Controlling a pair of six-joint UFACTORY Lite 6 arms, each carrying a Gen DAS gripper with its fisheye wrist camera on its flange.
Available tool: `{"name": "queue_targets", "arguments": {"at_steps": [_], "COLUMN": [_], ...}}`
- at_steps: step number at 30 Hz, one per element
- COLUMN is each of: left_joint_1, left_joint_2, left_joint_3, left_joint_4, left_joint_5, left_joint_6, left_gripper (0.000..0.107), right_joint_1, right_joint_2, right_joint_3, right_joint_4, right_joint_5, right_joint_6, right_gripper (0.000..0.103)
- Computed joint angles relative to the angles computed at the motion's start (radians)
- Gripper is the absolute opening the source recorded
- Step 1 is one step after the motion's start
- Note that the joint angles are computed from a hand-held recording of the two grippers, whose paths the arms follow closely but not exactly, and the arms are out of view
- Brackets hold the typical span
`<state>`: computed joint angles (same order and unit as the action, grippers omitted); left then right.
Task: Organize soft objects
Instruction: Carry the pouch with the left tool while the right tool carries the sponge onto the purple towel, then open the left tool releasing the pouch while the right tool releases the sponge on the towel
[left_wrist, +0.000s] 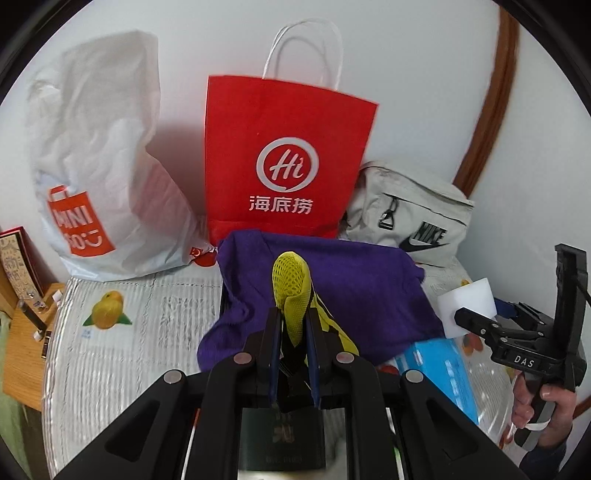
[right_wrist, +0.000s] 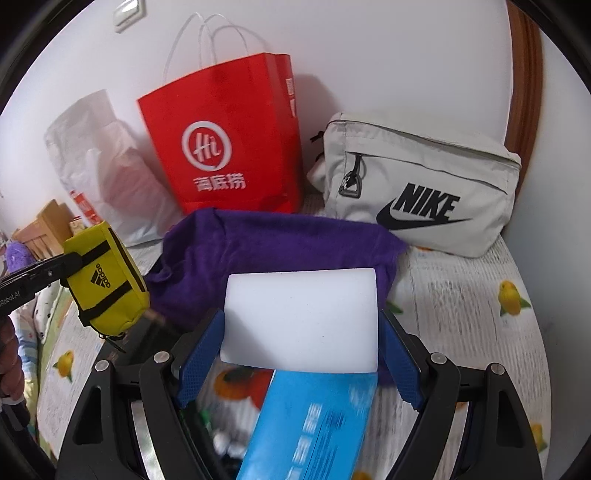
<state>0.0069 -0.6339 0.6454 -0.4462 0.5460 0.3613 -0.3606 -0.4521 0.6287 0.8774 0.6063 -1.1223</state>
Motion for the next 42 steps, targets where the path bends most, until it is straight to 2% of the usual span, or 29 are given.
{"name": "queue_targets", "arguments": {"at_steps": [6, 12, 17, 23, 31, 36, 37, 40, 42], "left_joint_1": [-0.029, -0.056, -0.058, -0.064, -0.029, -0.039, -0.043, -0.067, -0.086], "left_joint_2": [0.273, 0.515, 0.674, 0.867, 0.981, 1.002, 1.008, 1.027, 1.014], "left_joint_3": [0.123, 0.249, 0.359, 0.483, 0.556, 0.566, 0.575, 0.596, 0.578], "left_joint_4": [-0.052, -0.125, -0.217, -0.252, -0.296, -0.239, -0.219, -0.069, 0.000], "left_joint_5": [-0.115, -0.186, -0.199, -0.216, -0.211, -0.225, -0.224, -0.223, -0.254], "left_joint_6": [0.055, 0.125, 0.211, 0.239, 0.266, 0.202, 0.181, 0.017, -0.046], "left_gripper": [0.013, 0.013, 0.013, 0.013, 0.014, 0.017, 0.021, 0.050, 0.053], "right_joint_1": [0.076, 0.115, 0.144, 0.159, 0.175, 0.178, 0.180, 0.190, 0.198], "right_joint_2": [0.222, 0.444, 0.599, 0.745, 0.866, 0.912, 0.913, 0.912, 0.920], "right_joint_3": [0.127, 0.276, 0.389, 0.507, 0.612, 0.661, 0.662, 0.653, 0.662], "right_joint_4": [0.045, 0.075, 0.049, -0.023, -0.109, -0.155, -0.152, -0.156, -0.162], "right_joint_5": [-0.111, -0.149, -0.187, -0.188, -0.173, -0.146, -0.147, -0.155, -0.157], "right_joint_6": [-0.025, -0.046, -0.018, 0.053, 0.136, 0.188, 0.181, 0.187, 0.198], "right_gripper": [0.082, 0.082, 0.082, 0.082, 0.082, 0.083, 0.083, 0.084, 0.087]}}
